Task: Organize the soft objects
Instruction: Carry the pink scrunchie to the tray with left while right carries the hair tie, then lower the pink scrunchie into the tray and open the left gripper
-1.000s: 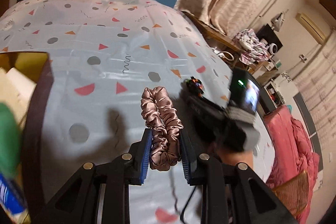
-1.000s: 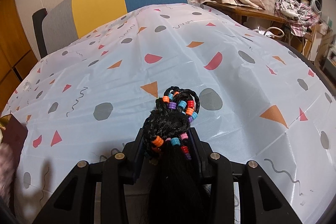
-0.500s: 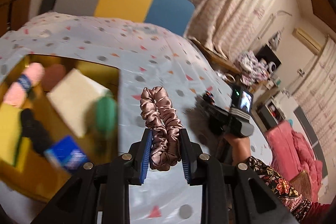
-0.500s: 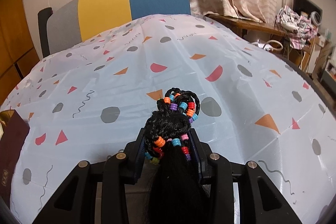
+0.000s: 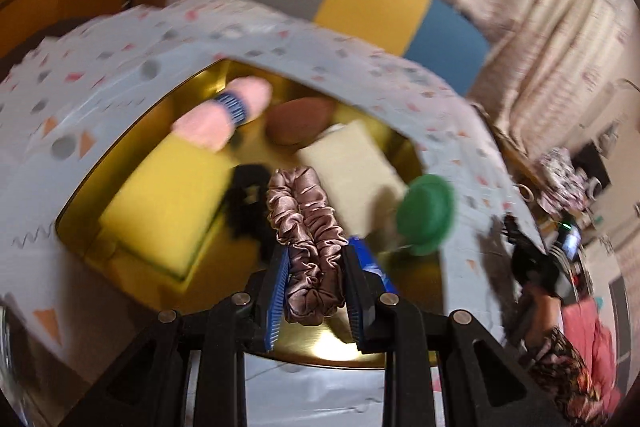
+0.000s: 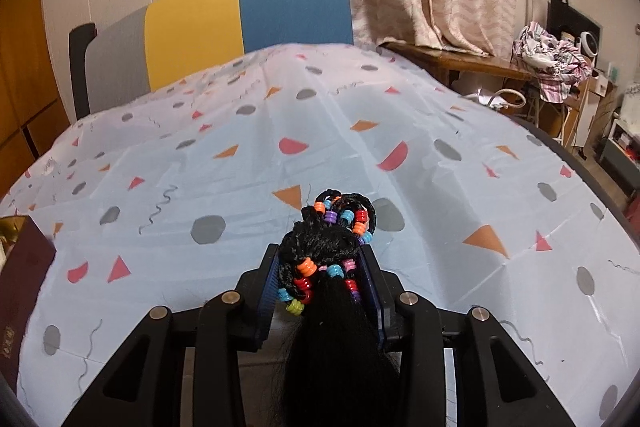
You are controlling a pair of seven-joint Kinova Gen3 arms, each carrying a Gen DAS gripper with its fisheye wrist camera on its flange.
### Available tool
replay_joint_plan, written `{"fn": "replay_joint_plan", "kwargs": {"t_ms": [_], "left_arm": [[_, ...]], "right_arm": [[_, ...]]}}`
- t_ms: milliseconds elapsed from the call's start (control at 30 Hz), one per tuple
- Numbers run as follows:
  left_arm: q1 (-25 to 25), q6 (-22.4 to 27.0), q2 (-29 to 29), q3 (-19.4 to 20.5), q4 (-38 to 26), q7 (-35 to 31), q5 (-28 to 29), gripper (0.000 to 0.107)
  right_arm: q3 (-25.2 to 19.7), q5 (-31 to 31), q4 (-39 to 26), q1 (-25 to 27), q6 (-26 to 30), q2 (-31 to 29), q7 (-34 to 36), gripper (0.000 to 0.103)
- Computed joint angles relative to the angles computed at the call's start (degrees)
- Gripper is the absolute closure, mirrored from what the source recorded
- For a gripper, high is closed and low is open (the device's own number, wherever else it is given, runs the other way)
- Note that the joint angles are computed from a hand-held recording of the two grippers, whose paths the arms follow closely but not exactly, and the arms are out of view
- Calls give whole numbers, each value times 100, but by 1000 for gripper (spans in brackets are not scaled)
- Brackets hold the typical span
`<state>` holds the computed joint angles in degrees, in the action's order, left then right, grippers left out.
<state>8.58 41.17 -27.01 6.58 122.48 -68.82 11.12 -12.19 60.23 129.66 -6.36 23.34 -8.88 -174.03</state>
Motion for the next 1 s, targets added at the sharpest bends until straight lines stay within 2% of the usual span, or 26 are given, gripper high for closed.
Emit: {"fn": "replay_joint_plan", "kwargs": {"t_ms": [67, 233, 400, 533, 600, 800, 1000], "left_arm": [[100, 28, 134, -200, 39, -151, 98, 75], [20, 35, 209, -67, 53, -120, 64, 62], [-74, 18, 42, 123, 84, 43, -66, 62], [-54, -26, -76, 159, 153, 35, -178, 62], [55, -98, -137, 57, 215, -73, -136, 62], [57, -165, -296, 125, 276, -194, -233, 62], [170, -241, -406, -55, 364, -409, -127, 62]], "right_arm": [[60, -107, 31, -93, 18, -121, 72, 65], [-13, -894, 126, -10, -76, -527, 732, 65], [-70, -1701, 160, -177, -28, -1036, 1450, 65], [-117, -2437, 112, -460, -1, -1440, 1946, 65], [-172, -2770, 54, -627, 19, -1592, 2185, 65], [-705, -3467, -220, -814, 32, -1793, 2614, 65], [-1325, -4001, -574, -792, -34, -1773, 2944, 65]]}}
